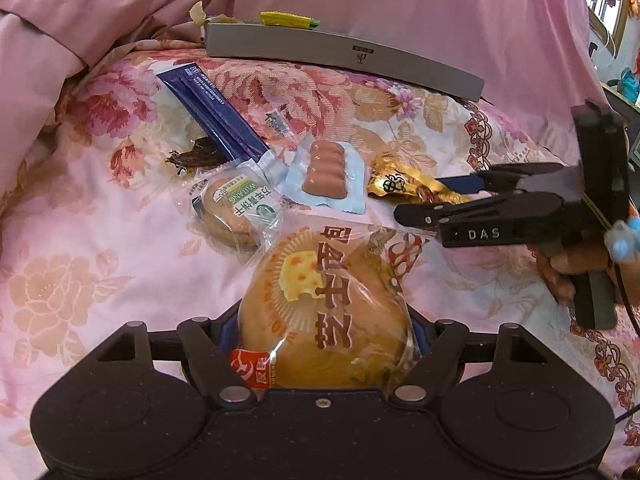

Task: Organize snacks
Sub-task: 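Grasp the round bread bun with the left tool while the right tool grasps the gold duck pouch, then carry the bun and duck pouch into the grey tray and release both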

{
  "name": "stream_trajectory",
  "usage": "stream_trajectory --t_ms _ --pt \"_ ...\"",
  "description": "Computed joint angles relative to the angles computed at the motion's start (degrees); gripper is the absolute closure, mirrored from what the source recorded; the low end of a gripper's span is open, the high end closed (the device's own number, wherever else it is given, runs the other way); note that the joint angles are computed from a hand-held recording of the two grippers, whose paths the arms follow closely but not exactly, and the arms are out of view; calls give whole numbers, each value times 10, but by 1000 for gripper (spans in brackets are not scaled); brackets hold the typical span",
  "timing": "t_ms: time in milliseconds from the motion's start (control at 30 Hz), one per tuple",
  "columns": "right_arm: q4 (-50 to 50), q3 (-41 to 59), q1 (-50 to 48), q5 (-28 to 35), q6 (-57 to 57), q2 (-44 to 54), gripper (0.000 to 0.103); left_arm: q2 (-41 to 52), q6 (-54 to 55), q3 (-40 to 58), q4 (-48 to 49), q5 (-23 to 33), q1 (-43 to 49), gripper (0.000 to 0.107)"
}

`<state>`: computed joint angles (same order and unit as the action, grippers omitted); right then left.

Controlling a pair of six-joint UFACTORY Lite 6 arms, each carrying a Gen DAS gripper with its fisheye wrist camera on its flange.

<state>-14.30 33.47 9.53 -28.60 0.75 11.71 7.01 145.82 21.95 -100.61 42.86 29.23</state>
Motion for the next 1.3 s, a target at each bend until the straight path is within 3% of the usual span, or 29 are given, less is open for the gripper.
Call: stream_trajectory --t_ms 133,267,433,533,600,700,767,833,1000,1300 --pt "167 -33 64 -5 -81 -26 40 -5 -8 0 0 -7 -4 30" --pt "259 -102 122 -8 -69 -87 43 -7 -12 1 3 -11 -5 30" --pt "396 -195 216 10 -133 -196 40 -10 -8 -3 -2 -14 -7 30" --pt "465 -208 255 3 -185 -210 36 -11 -7 -3 -2 -14 -7 30" --pt "464 -199 251 5 -197 -203 31 -11 -3 -4 -2 -12 -5 30" --pt "370 -195 214 4 -124 -189 22 -10 1 -5 -4 -12 -5 29" --pt "299 -200 192 -20 -53 -172 20 -9 4 -4 -3 -11 -5 29" --pt "307 -210 203 -51 -55 -160 20 -7 6 -4 -5 -12 -6 28" --pt "324 -231 236 -81 -43 -167 38 -11 27 -11 -21 -18 -15 27" --pt "475 -232 325 -93 -95 -172 52 -20 21 -19 -13 -10 -1 32"
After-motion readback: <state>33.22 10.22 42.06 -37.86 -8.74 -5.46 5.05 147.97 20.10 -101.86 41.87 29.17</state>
